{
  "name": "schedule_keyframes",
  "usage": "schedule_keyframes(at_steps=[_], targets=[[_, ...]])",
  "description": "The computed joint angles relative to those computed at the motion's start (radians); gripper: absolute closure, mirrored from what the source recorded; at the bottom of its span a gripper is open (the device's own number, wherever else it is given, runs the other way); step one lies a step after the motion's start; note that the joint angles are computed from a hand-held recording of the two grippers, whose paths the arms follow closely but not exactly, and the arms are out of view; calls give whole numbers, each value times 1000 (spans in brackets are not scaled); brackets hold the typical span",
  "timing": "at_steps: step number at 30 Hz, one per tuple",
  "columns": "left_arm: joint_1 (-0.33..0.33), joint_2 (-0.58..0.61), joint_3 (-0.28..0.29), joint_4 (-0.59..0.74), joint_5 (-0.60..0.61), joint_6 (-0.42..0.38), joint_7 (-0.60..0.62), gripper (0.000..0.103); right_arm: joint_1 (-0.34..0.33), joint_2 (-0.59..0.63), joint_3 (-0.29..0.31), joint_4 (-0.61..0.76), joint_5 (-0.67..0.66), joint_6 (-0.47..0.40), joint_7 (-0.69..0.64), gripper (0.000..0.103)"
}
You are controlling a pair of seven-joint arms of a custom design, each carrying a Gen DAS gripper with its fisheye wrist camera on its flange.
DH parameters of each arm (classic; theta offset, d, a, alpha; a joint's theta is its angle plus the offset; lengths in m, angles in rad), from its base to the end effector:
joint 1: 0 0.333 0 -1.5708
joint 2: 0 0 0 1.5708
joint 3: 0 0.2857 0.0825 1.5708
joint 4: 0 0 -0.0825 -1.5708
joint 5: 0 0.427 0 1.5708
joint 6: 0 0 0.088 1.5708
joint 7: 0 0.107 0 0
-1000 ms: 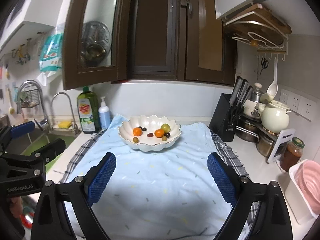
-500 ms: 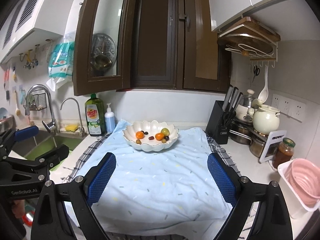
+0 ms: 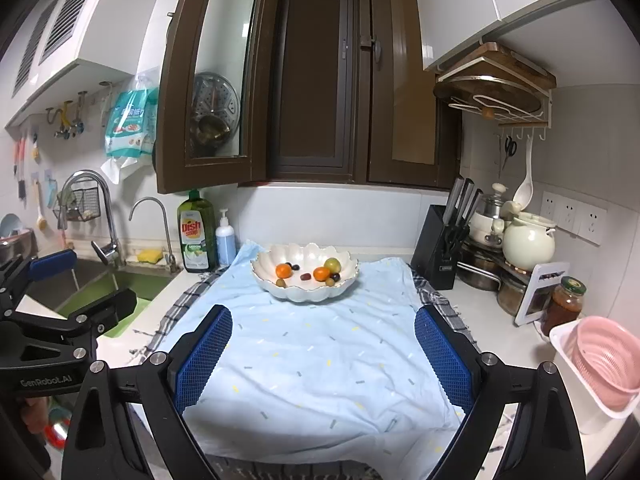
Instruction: Organize fruits
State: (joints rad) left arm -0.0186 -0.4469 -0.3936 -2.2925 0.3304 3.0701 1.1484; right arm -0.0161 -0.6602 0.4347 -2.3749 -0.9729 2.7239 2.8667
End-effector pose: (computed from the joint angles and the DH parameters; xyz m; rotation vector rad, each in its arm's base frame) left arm 0.4590 -0.2598 0.6082 -1.1876 1.7574 -1.1297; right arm 0.4133 0.2510 0.5921 -1.3908 1.5127 -1.1571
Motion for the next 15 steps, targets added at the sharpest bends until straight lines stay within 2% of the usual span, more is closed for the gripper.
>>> schedule_keyframes(at_steps=[15], targets=[[18,-27,-17,-15,7,8,-14,0,5,-20,4,-15,9,2,3,9]])
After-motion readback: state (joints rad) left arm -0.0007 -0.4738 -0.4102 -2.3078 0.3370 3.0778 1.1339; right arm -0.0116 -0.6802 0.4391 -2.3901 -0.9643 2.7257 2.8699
